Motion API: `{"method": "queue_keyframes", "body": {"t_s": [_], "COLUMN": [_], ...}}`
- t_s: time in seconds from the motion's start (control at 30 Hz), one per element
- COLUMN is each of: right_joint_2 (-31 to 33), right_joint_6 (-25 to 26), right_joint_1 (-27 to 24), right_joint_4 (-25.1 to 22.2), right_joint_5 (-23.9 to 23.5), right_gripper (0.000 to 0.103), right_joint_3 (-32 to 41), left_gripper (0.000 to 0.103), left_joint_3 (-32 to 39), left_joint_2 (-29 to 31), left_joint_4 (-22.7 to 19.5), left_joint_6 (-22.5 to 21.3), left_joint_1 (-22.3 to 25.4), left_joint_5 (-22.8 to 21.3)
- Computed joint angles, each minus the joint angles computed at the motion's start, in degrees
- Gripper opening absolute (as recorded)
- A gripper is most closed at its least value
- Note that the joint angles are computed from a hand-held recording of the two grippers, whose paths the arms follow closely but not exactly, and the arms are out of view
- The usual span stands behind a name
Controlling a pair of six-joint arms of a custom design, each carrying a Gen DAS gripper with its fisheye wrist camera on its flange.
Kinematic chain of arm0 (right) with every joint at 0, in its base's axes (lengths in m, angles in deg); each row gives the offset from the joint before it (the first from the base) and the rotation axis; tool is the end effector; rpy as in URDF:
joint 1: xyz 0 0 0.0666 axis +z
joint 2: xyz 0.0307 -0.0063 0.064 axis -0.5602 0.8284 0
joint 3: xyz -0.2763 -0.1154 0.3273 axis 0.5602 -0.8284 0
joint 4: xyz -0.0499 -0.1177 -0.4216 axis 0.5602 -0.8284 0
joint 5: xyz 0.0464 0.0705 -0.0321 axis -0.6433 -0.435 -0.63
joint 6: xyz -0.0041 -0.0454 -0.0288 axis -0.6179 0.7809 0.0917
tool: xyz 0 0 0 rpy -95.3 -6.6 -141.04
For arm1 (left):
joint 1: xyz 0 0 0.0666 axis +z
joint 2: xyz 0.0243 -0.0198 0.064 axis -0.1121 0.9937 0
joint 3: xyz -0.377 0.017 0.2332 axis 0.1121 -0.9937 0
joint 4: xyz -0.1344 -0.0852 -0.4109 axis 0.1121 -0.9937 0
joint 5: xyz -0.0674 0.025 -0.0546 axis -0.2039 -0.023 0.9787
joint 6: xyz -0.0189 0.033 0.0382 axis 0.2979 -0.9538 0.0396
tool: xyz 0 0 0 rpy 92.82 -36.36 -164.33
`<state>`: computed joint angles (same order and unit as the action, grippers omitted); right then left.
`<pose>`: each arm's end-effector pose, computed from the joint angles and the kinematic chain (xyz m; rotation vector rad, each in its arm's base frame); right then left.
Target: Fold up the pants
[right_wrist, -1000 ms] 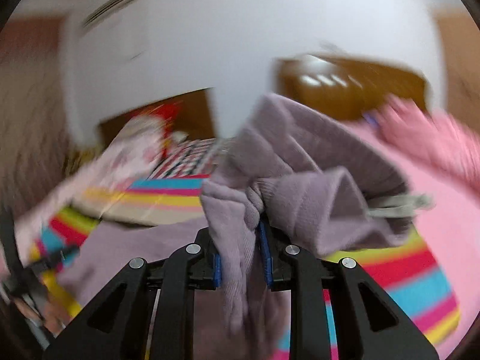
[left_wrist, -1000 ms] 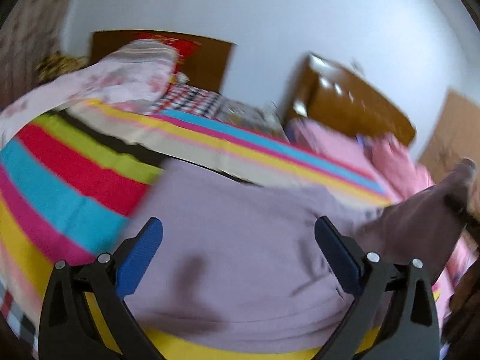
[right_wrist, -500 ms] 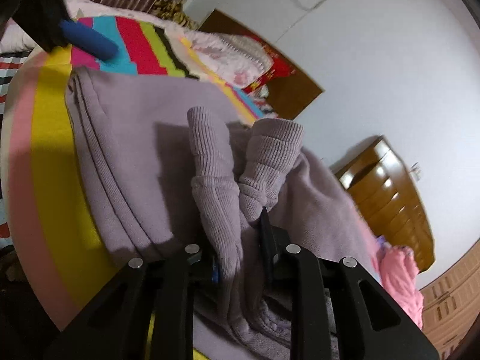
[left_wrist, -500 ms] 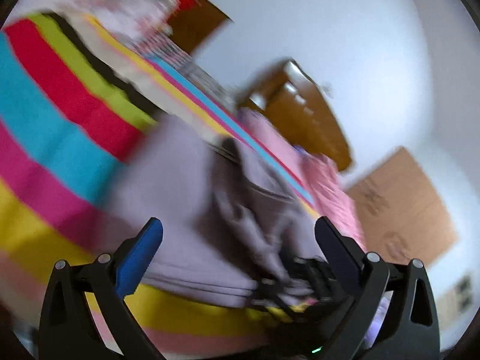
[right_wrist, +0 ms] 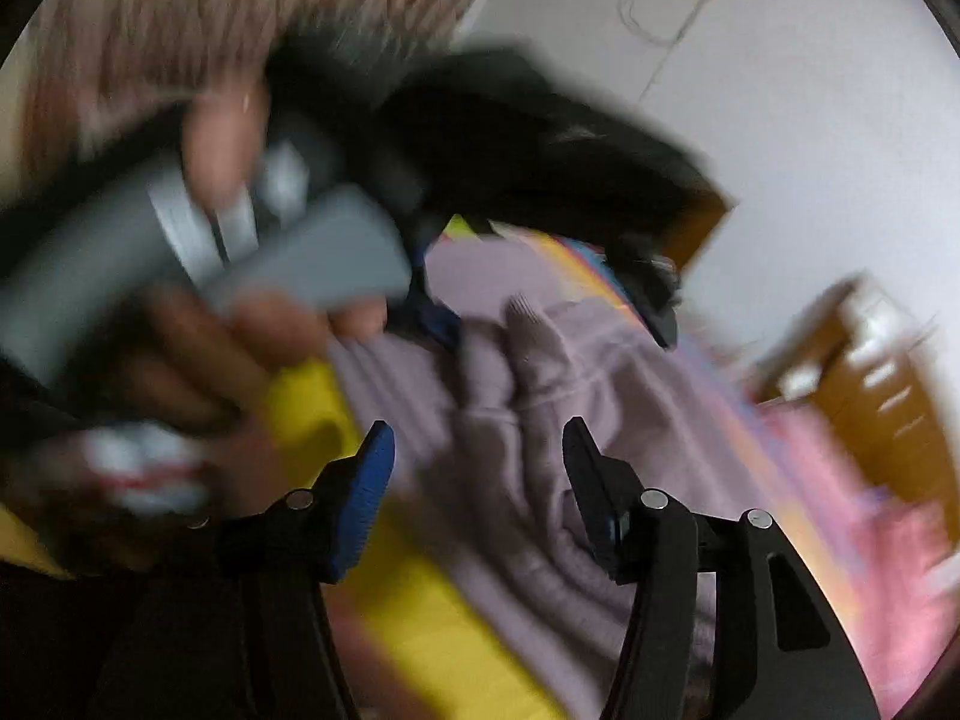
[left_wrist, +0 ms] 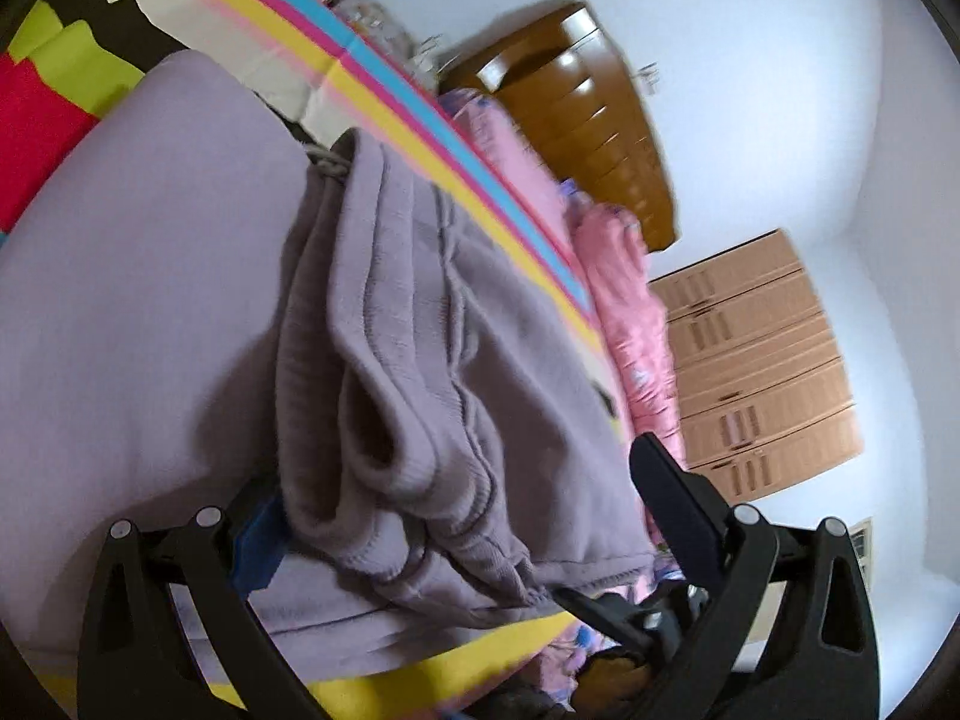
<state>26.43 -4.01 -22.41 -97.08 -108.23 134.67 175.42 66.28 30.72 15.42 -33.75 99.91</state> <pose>0.4086 0.0993 0.5162 -1.1866 1.8486 0.2011 0.5403 -0.2939 0.5142 -0.3472 2.2658 -1.2296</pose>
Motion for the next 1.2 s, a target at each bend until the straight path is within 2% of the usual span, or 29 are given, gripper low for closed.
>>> {"method": "queue_keyframes", "body": {"t_s": [0.07,0.1,0.13,0.17,0.23,0.27,0.3,0.4,0.47,0.53,0.57,0.63,0.7,0.87,0.97,1.03,1.1,1.2], "right_joint_2": [3.7,5.3,7.0,9.0,12.4,13.6,14.7,16.2,15.6,14.6,14.4,13.4,12.0,10.4,9.4,8.8,8.9,9.1], "right_joint_6": [-3.1,-4.8,-6.1,-6.1,-4.5,-3.7,-2.4,-0.9,-2.0,-2.6,-3.0,-3.7,-2.9,-1.7,-0.7,-0.9,-3.2,-3.7], "right_joint_1": [-4.9,-6.2,-7.4,-8.1,-7.5,-7.0,-6.4,-3.6,-2.2,-1.3,-1.4,-1.8,-2.1,-0.8,0.5,0.7,-0.7,-2.5], "right_joint_4": [-8.5,-10.1,-11.1,-12.9,-16.2,-17.9,-20.3,-21.9,-20.0,-16.6,-15.2,-13.0,-12.7,-12.8,-11.8,-9.4,-10.2,-12.3], "right_joint_5": [-10.4,-12.3,-13.4,-13.3,-10.6,-9.6,-9.2,-6.1,-0.6,2.5,1.6,0.0,-2.0,-1.0,1.9,2.2,-1.1,-5.2], "right_gripper": [0.048,0.045,0.040,0.040,0.040,0.040,0.040,0.035,0.021,0.019,0.012,0.010,0.010,0.010,0.011,0.011,0.011,0.011], "right_joint_3": [6.7,9.0,11.3,13.8,17.3,18.4,19.6,20.8,18.6,15.1,14.1,13.2,13.3,12.4,8.5,6.8,8.5,11.6], "left_gripper": [0.101,0.101,0.101,0.101,0.101,0.101,0.100,0.095,0.095,0.094,0.094,0.094,0.094,0.094,0.094,0.094,0.094,0.094], "left_joint_3": [-3.5,-5.3,-7.1,-9.0,-10.9,-11.3,-11.5,-11.6,-12.1,-12.3,-12.2,-12.5,-12.7,-13.8,-13.1,-12.4,-12.1,-12.0], "left_joint_2": [-1.5,-2.1,-2.7,-3.2,-3.8,-4.1,-4.4,-4.6,-5.1,-5.5,-5.4,-6.1,-6.3,-6.5,-6.5,-6.3,-6.3,-6.5], "left_joint_4": [6.3,10.0,13.0,17.2,21.4,22.1,22.1,21.7,21.6,20.8,20.2,19.2,19.1,21.2,19.3,17.5,16.6,16.2], "left_joint_6": [1.8,3.1,3.9,5.1,6.0,5.8,5.6,4.9,4.8,4.4,4.0,3.6,3.7,4.3,3.8,3.0,2.4,2.3], "left_joint_1": [0.0,0.1,0.5,0.7,0.7,0.5,0.4,0.2,0.2,0.1,0.1,0.0,0.1,0.1,-0.2,-0.5,-0.6,-0.8], "left_joint_5": [0.1,0.2,0.5,0.4,0.2,0.2,0.1,0.0,0.3,0.6,0.5,0.7,1.0,0.7,0.0,-0.6,-0.8,-1.2]}}
